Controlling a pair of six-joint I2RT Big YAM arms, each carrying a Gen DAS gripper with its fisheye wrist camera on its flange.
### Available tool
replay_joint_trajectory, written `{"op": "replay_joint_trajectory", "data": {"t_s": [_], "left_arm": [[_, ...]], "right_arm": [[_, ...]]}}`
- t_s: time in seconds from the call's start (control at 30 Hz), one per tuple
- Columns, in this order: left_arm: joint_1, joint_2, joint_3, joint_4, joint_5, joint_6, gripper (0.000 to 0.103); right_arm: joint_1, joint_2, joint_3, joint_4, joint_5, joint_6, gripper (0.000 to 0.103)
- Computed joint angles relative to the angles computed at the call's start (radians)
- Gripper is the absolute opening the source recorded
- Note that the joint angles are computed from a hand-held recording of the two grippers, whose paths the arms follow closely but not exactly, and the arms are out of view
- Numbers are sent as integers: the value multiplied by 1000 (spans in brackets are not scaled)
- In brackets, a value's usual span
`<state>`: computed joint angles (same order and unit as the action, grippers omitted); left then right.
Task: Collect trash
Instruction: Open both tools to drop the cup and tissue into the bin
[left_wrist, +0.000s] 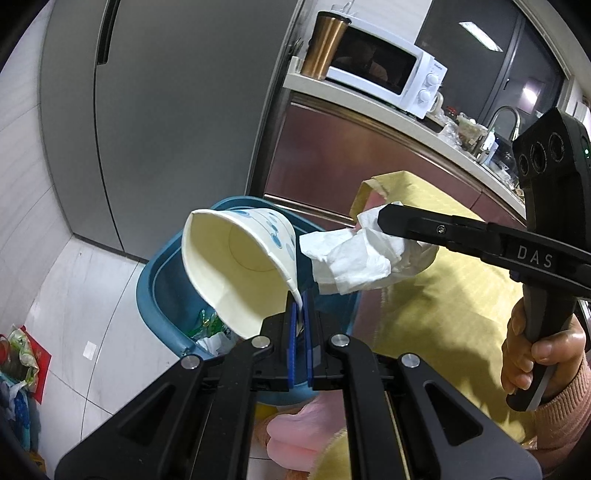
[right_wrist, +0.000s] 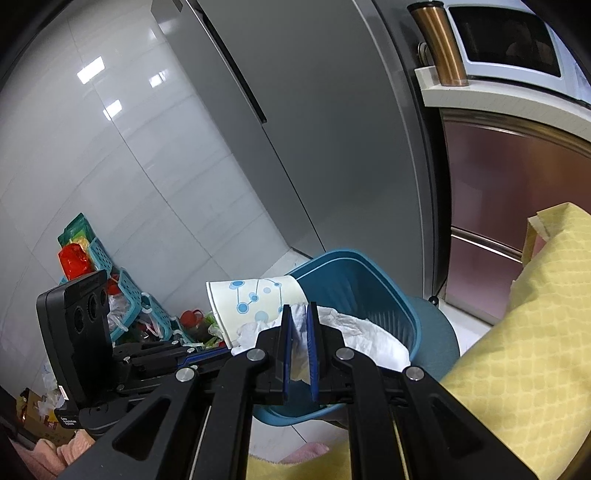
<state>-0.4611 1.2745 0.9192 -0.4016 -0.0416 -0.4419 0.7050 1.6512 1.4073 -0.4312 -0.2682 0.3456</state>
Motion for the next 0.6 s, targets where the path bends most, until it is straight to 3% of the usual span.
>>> {"op": "replay_joint_trajectory", "data": {"t_s": [0.37, 0.6], "left_arm": [[29, 103, 34, -10, 27, -7, 6], [40, 137, 37, 3, 29, -29, 6]], "right_arm": [[13, 131, 160, -149, 16, -2, 7], [15, 178, 209, -211, 25, 13, 13]]}}
